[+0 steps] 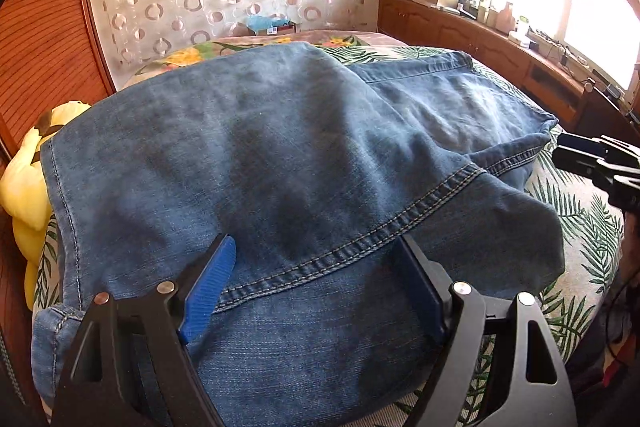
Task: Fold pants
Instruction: 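Open the left gripper and release the jeans, then grasp the jeans leg cuff with the right gripper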
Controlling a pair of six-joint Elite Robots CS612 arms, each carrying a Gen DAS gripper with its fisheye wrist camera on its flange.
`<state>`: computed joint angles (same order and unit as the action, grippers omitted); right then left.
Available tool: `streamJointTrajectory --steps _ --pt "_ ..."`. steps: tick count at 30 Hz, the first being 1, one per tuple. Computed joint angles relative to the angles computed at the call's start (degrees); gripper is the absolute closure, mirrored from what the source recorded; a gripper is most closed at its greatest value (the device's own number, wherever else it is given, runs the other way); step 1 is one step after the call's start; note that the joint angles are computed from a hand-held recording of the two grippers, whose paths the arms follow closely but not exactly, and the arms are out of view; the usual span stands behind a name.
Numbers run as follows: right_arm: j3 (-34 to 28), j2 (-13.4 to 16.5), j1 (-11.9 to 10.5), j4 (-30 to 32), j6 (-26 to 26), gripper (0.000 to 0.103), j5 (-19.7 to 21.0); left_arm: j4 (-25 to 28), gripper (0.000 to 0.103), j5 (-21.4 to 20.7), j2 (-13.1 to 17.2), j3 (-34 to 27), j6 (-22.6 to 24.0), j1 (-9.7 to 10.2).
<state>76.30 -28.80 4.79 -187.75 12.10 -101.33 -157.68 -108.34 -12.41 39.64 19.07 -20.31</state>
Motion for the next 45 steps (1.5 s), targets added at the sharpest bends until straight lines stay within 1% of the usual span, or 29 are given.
streamJointTrajectory --steps 8,12,15,17,19,24,25,28,29,31,34,35,36,37,38,40,41,44,45 --pt "3.71 -1.89 -1.05 -0.92 3.11 0.052 -4.18 -0.39 0.02 -0.09 -0.1 0.29 -0.12 0.1" --pt "5.22 -2.86 -1.8 -0.13 5.67 0.052 -7.01 -0.4 0.02 0.35 0.09 0.03 -0.16 -0.12" --pt "5.89 -3.38 -2.45 0.95 7.36 0.052 -8.36 -0.38 0.02 0.35 0.11 -0.01 -0.11 -0.11" --pt "6.3 -3.71 -3.07 1.76 9.05 0.052 -7.99 -0.37 0.02 0.27 0.11 -0.01 -0.2 -0.11" --pt "6.16 -3.83 -3.91 3.29 11.43 0.052 -6.47 -0.44 0.02 0.33 0.09 0.06 -0.2 -0.13" --pt "6.98 -4.35 -5.84 2.55 17.5 0.052 -0.99 -0.39 0.02 0.3 0.11 0.01 -0.15 -0.11" --pt "6.95 -4.35 -6.08 2.47 18.31 0.053 -0.53 -0.33 0.02 0.25 0.14 -0.08 -0.24 -0.14" --pt "6.58 -4.44 -6.46 3.92 19.93 0.052 -1.41 -0.36 0.02 0.34 0.13 -0.06 -0.18 -0.14" --pt "5.57 -4.03 -6.51 5.09 20.31 0.053 -1.6 -0.36 0.02 0.38 0.14 -0.08 -0.15 -0.15" --pt "5.15 -3.99 -6.76 6.34 21.2 0.052 -1.44 -0.38 0.02 0.26 0.11 -0.02 -0.19 -0.11" --pt "4.08 -3.73 -6.47 7.89 21.26 0.053 -2.32 -0.44 0.02 0.32 0.11 0.02 -0.16 -0.12" --pt "3.82 -3.69 -6.3 8.23 21.21 0.062 -2.56 -0.42 0.02 0.32 0.12 -0.01 -0.14 -0.12" --pt "3.5 -3.58 -6.24 8.63 21.02 0.065 -2.7 -0.42 0.02 0.29 0.11 -0.01 -0.24 -0.11" --pt "3.18 -3.52 -6.09 9.32 20.64 0.081 -3.7 -0.49 0.02 0.25 0.11 0.02 -0.32 -0.11" --pt "2.77 -3.3 -5.91 9.39 20.22 0.086 -3.99 -0.54 0.02 0.16 0.08 0.07 -0.38 -0.08" --pt "2.98 -3.26 -6.14 7.1 19.3 0.087 -1.45 -0.89 0.02 0.13 -0.09 0.36 -0.65 -0.05" --pt "2.66 -2.91 -6.18 6.0 18.44 0.087 -0.9 -1.2 0.02 0.0 -0.26 0.67 -0.95 0.04" --pt "2.79 -3.6 -5.46 3.02 14.78 0.087 -1.34 -1.56 0.02 -1.02 -0.91 1.55 -1.72 0.38" --pt "2.53 -3.84 -5.21 2.16 13.56 0.087 -0.9 -2.21 0.02 -0.54 -1.4 2.33 -2.25 0.45"
